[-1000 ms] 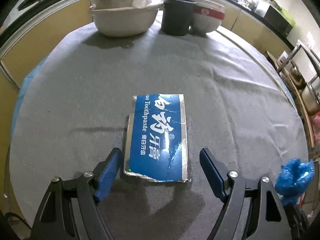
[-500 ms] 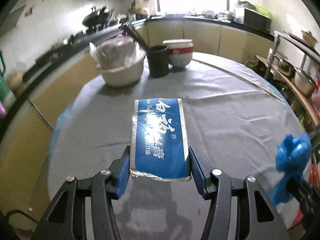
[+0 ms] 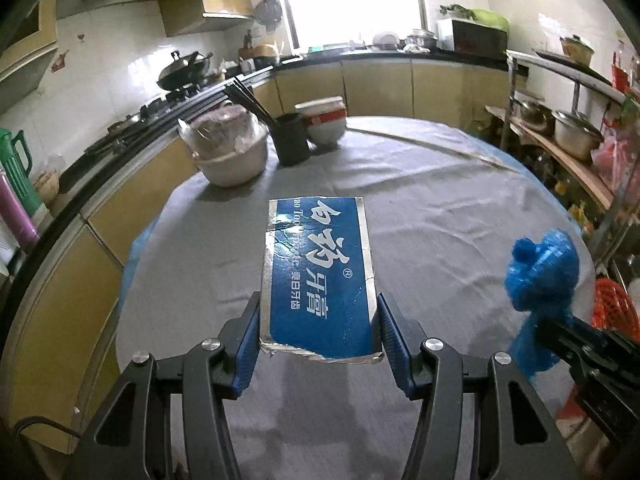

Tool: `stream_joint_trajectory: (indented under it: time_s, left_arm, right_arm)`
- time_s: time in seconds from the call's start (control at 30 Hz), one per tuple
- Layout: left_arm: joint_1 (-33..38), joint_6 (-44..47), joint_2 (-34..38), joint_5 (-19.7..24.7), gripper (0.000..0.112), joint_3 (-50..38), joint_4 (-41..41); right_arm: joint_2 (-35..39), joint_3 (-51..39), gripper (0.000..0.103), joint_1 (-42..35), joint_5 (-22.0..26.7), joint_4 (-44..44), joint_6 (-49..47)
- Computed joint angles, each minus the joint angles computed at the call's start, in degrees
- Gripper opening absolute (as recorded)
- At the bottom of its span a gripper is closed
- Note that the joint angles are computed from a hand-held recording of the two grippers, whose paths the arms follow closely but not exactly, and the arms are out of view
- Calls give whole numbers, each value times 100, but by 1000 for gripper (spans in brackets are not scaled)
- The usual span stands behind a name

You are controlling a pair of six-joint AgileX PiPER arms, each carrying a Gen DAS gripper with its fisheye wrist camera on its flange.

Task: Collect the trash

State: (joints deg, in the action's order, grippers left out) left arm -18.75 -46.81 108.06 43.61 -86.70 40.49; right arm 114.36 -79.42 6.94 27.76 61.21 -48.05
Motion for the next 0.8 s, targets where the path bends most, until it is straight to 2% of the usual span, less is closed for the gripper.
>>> stream_joint_trajectory:
  time_s: [0.33, 0.53, 0.6, 0.67, 0.8]
  left_arm:
    - [82, 183, 422, 17, 57, 24, -460]
    - [502, 1161, 915, 47, 58, -272, -1669]
    - [650, 1385, 990, 30, 61, -277, -1976]
    - [809, 1683, 939, -77, 61, -211, -2342]
    - [1063, 2110, 713, -306, 62, 40, -2820]
  right_arm:
    - [478, -421, 32, 126, 294, -646, 733]
    - [982, -937, 35, 117, 621, -1180, 1468]
    - [1094, -1091, 44, 67, 806, -1197, 1563]
    - [1129, -1186, 63, 35, 888, -1234, 1673]
    - [1098, -1196, 64, -131, 1004, -780, 1353]
